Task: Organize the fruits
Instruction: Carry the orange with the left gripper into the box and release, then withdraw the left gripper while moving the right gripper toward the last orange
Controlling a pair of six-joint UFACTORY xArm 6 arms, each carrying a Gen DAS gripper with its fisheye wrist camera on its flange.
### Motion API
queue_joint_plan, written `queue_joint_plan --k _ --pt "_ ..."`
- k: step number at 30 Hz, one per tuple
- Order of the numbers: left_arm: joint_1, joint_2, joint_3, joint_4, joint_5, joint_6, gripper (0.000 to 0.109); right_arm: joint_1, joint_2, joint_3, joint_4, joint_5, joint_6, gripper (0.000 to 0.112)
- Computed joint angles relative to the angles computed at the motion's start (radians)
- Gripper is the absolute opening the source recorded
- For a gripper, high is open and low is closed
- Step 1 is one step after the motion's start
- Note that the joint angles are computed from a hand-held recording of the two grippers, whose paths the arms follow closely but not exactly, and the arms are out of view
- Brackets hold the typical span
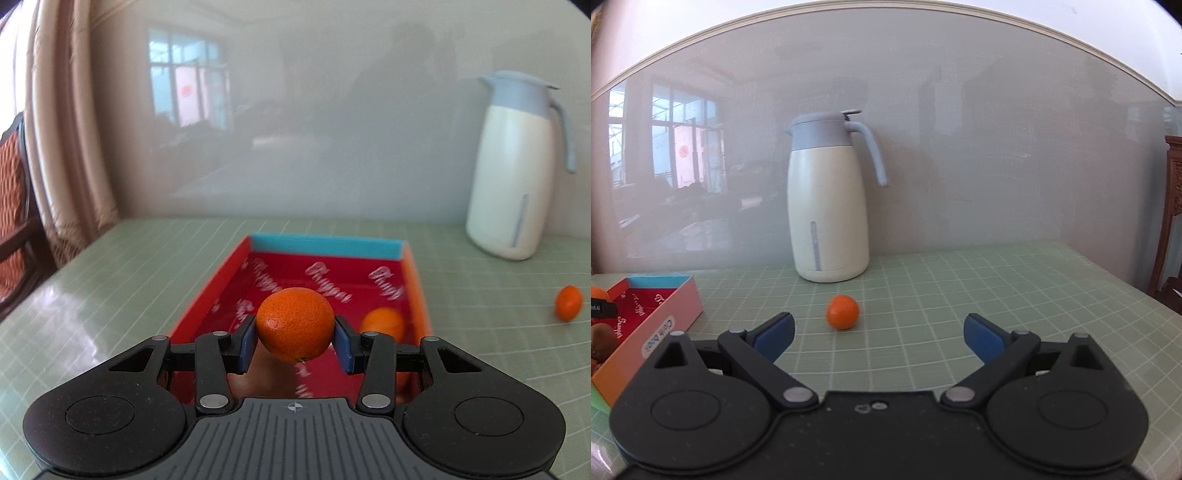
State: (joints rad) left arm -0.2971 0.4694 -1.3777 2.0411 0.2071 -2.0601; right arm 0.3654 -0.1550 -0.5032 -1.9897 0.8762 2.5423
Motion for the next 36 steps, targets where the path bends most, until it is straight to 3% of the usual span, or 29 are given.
queue_joint_plan --k 7,12,17,29,33,36 --pt "0.014 0.012 -0.012 -0.024 -0.006 0.002 0.044 0.030 0.060 -0.065 -0.013 -0.007 -0.015 0.098" --pt "0.022 -0.002 -0.006 0.052 -0.057 -0.058 0.045 0.038 0.091 -0.102 -0.027 -0.020 -0.013 0.098" --pt "0.028 -0.042 0.023 0.142 -0.069 -0.166 0.058 0.050 0.114 -0.127 -0.030 -0.024 -0.017 0.098" --pt "0.053 -0.165 0.135 0.282 -0.009 -0.314 0.070 0.072 0.149 -0.167 -0.025 -0.033 -0.025 0.099" --pt "0.071 -0.227 0.213 0.302 0.046 -0.351 0.083 0.072 0.162 -0.179 -0.022 -0.040 -0.030 0.099" --pt "0.094 -0.266 0.265 0.307 0.073 -0.371 0.085 0.073 0.171 -0.188 -0.017 -0.041 -0.034 0.098"
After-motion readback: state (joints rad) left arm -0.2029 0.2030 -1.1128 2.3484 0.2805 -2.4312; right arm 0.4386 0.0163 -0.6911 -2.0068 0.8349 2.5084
